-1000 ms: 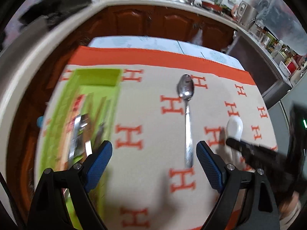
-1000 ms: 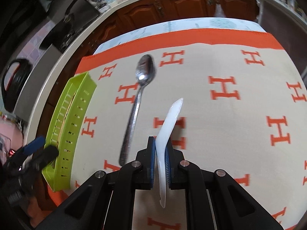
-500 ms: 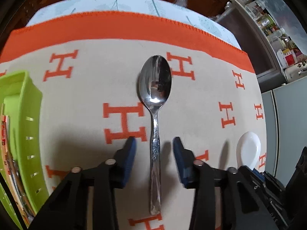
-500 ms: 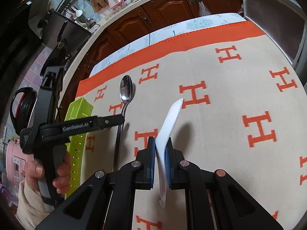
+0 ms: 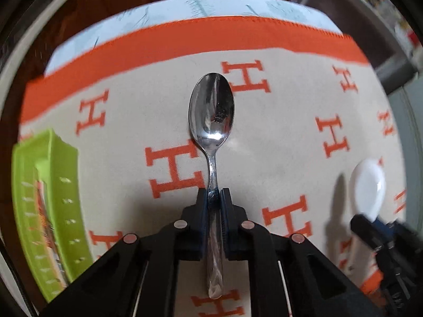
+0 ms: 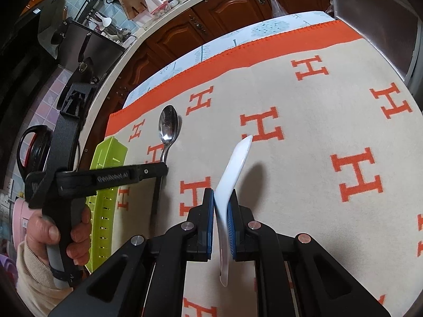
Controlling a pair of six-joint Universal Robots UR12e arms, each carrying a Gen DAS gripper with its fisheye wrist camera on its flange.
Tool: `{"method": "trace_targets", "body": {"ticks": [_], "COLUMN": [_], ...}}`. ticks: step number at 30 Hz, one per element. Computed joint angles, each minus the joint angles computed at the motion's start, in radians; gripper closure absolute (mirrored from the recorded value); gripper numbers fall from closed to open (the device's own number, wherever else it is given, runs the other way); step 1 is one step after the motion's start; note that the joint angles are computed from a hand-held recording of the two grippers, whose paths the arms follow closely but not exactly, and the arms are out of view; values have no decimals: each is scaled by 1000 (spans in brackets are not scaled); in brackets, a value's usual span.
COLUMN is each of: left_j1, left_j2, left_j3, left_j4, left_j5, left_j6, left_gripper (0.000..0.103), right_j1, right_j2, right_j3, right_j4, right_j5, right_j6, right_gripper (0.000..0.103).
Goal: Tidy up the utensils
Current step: 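Lift the steel spoon with the left tool while the right tool holds the white spoon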
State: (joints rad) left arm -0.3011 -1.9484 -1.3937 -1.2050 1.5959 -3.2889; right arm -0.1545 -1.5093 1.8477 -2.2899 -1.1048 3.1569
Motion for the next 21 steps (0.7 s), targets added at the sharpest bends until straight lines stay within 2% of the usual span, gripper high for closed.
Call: {"method": "trace_targets", "body": {"ticks": [4,6,10,13,16,19,21], "left_j1": [-20,-9,0,23,38,55,63], "left_j2": [-16,-21,-18,14,47,84,102], "left_j3": [28,40,32,-9,-46,-83,-101], "left_j4": [-36,-63,-53,-22,8,35,38], "left_j5": [4,-87,-147,-212,-233,-250,-243], "left_j6": [20,13,-2,-16,-26,-31,-28], "left_gripper": [96,96,96,96,97,103,103], "right_j1": [-2,-7,-17,-25,-29,-23,-16], "right_j2": [-5,-5,-10,-14,-14,-15,-16], "right_j3": [8,10,19,25,23,20,17], "right_j4": [-15,-13,-8,-3,3,7,12], "right_j5": [-9,-3,10,29,50,61,66], "right_j6": [4,10,20,21,18,4,-6], "right_gripper": [94,94,94,94,94,94,94]}}
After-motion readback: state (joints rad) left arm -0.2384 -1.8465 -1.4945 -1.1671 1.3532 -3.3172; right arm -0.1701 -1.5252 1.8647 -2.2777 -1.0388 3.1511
